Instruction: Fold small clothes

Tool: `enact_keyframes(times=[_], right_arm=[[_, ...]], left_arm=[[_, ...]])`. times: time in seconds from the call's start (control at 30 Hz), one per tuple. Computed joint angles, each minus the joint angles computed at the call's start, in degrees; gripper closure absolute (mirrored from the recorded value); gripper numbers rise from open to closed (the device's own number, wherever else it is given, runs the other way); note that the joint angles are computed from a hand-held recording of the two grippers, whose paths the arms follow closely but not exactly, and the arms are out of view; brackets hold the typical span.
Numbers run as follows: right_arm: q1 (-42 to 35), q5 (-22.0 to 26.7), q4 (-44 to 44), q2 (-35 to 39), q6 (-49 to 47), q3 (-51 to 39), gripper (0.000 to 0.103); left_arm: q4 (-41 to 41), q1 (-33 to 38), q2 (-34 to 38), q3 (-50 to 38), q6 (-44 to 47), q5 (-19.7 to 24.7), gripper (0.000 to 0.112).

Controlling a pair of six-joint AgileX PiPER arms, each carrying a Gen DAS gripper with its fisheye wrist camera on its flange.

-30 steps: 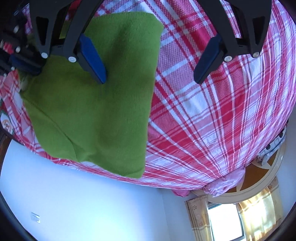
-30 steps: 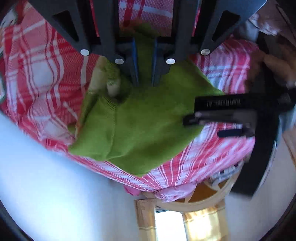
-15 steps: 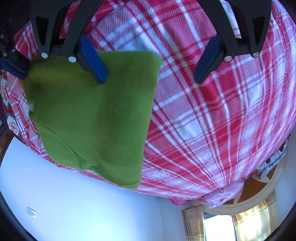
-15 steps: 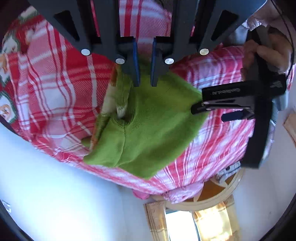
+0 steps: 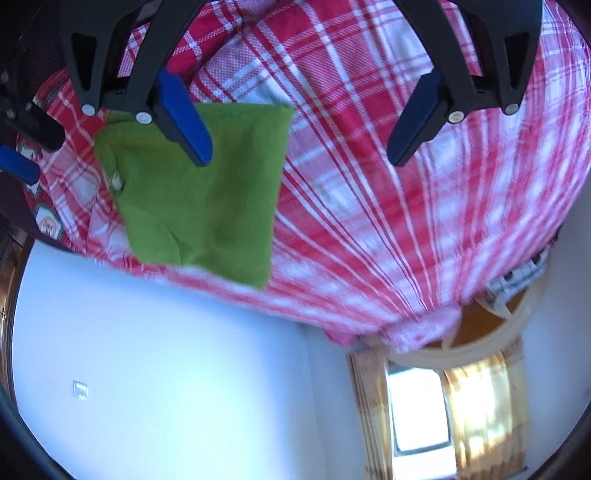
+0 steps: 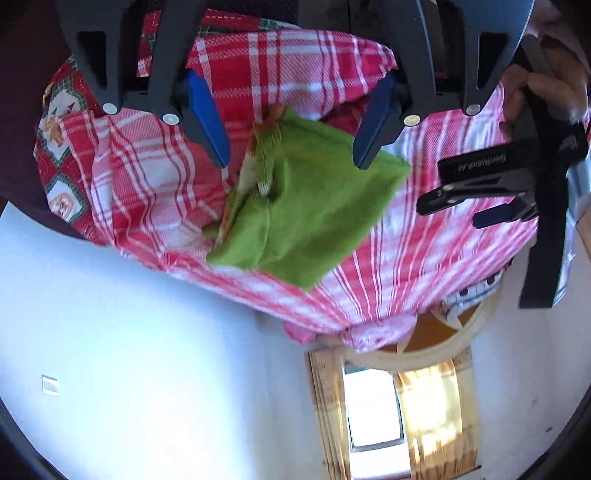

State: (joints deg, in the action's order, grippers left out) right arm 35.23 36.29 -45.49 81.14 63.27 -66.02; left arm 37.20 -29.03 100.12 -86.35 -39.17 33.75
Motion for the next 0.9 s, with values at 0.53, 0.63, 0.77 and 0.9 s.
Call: enact_keyframes(times=[0.53, 0.63, 0.77, 0.9], right_arm=[[8.9, 13.1, -15.0, -5.0, 14.2, -4.1, 0.033], [11.3, 15.3, -17.6, -5.9, 16.5, -4.2, 0.033], [14.8, 19.0, -22.8, -6.2, 18.8, -4.2, 0.033], [17.1, 21.3, -27.1, -6.9, 22.8, -3.3, 0.033]], left_arm=[[23.7, -5.5, -11.8, 8.5, -20.5, -1.9, 0.009], [26.0, -6.4, -12.6, 9.1, -22.6, -1.8, 0.009], [23.8, -5.7, -13.7, 9.6, -21.6, -3.4, 0.009], [25.5, -6.3, -14.5, 10.4, -23.1, -3.0, 0.009]])
